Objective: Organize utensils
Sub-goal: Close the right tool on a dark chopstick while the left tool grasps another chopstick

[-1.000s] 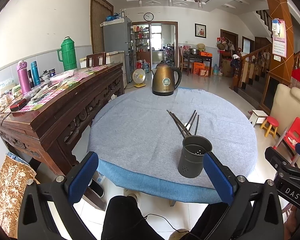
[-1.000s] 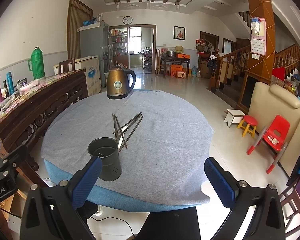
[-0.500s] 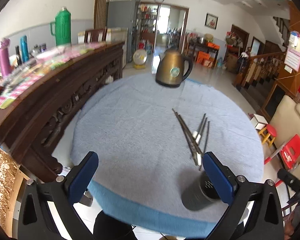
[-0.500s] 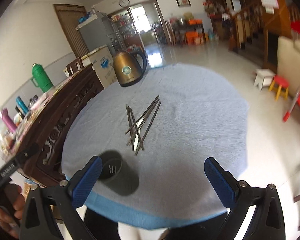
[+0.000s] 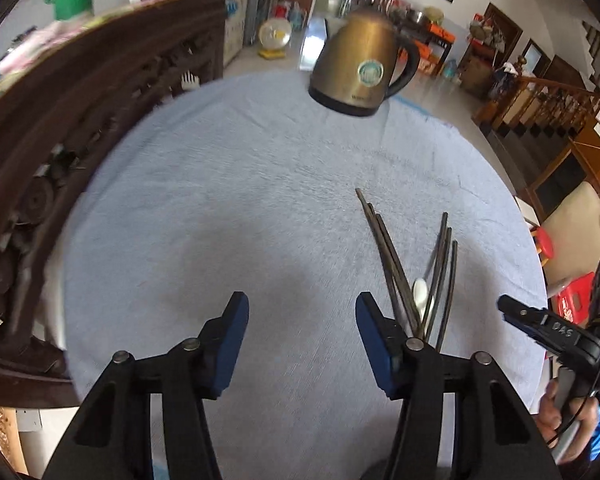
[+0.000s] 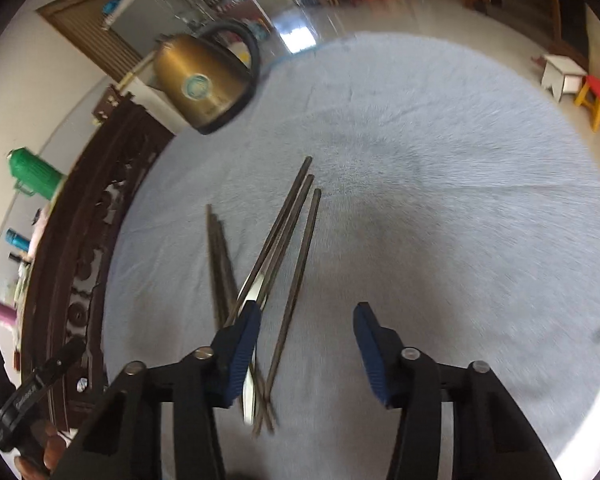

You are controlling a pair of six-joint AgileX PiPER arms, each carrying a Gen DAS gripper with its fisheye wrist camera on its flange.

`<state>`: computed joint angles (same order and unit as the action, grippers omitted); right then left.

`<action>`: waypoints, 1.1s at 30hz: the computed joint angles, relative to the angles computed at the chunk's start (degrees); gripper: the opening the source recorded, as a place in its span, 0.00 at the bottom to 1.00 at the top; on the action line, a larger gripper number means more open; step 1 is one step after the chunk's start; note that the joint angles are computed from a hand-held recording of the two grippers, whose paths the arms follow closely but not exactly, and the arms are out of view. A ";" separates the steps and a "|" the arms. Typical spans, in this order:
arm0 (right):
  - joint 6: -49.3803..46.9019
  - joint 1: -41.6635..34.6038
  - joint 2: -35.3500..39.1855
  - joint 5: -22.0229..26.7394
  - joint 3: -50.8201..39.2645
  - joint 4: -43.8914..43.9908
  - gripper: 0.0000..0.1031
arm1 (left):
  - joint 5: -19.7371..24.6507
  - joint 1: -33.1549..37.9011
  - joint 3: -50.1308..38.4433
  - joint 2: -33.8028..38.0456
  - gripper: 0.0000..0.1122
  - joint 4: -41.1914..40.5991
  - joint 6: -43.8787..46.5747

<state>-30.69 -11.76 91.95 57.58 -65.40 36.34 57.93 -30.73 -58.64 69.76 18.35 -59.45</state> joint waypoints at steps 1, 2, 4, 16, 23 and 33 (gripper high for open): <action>1.30 1.13 1.94 -0.47 -1.47 -0.18 0.45 | -1.53 2.20 -1.07 2.14 0.51 -1.95 2.33; 3.06 2.61 4.03 -1.30 -3.22 -0.97 0.45 | -3.08 4.66 -2.44 4.56 0.51 -4.73 5.29; 7.23 5.19 6.82 -2.74 -6.05 -3.64 0.45 | -5.13 7.79 -5.06 9.49 0.51 -8.64 8.60; 22.35 14.10 15.12 -8.82 -13.97 -16.21 0.45 | -8.18 17.54 -22.92 33.93 0.51 -21.32 15.87; 25.86 18.32 16.52 -11.56 -15.48 -24.94 0.25 | -7.73 18.76 -28.77 40.51 0.51 -26.27 16.91; 15.68 12.75 16.54 -12.56 -13.68 -19.85 0.10 | -4.95 15.17 -35.63 45.18 0.11 -17.25 17.50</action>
